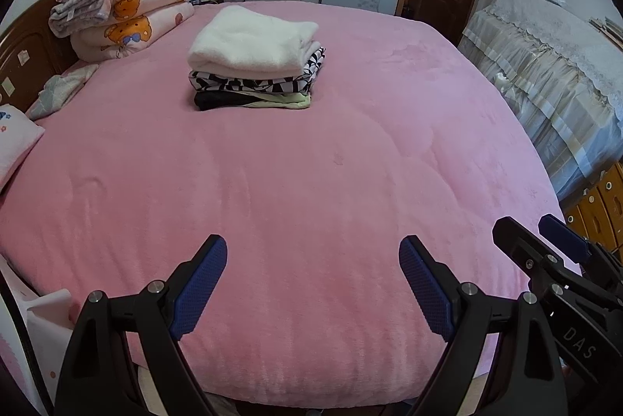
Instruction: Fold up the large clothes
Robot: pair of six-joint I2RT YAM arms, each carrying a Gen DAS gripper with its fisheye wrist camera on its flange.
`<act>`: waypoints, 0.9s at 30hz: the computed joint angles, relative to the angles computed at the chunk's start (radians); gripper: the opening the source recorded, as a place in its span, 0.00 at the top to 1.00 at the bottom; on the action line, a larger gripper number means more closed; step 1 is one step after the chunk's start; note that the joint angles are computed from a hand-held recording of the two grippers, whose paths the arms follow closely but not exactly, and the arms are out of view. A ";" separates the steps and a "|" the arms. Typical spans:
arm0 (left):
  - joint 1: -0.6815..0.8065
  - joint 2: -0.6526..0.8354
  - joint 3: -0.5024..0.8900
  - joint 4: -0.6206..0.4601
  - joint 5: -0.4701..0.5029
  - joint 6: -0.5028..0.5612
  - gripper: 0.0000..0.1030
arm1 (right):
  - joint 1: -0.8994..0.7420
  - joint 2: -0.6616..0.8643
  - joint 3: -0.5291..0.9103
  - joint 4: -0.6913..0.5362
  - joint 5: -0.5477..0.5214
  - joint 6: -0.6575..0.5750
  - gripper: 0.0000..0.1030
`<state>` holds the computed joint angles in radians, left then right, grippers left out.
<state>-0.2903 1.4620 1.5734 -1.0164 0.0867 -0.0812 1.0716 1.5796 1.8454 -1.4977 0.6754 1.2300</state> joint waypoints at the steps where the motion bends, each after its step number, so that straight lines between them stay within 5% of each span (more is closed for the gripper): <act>1: -0.005 -0.004 0.000 0.002 -0.012 0.004 0.14 | 0.003 0.000 0.002 -0.001 0.003 0.002 0.29; 27: -0.001 -0.007 0.044 -0.028 -0.017 -0.008 0.13 | 0.024 -0.015 0.013 -0.026 0.039 0.019 0.29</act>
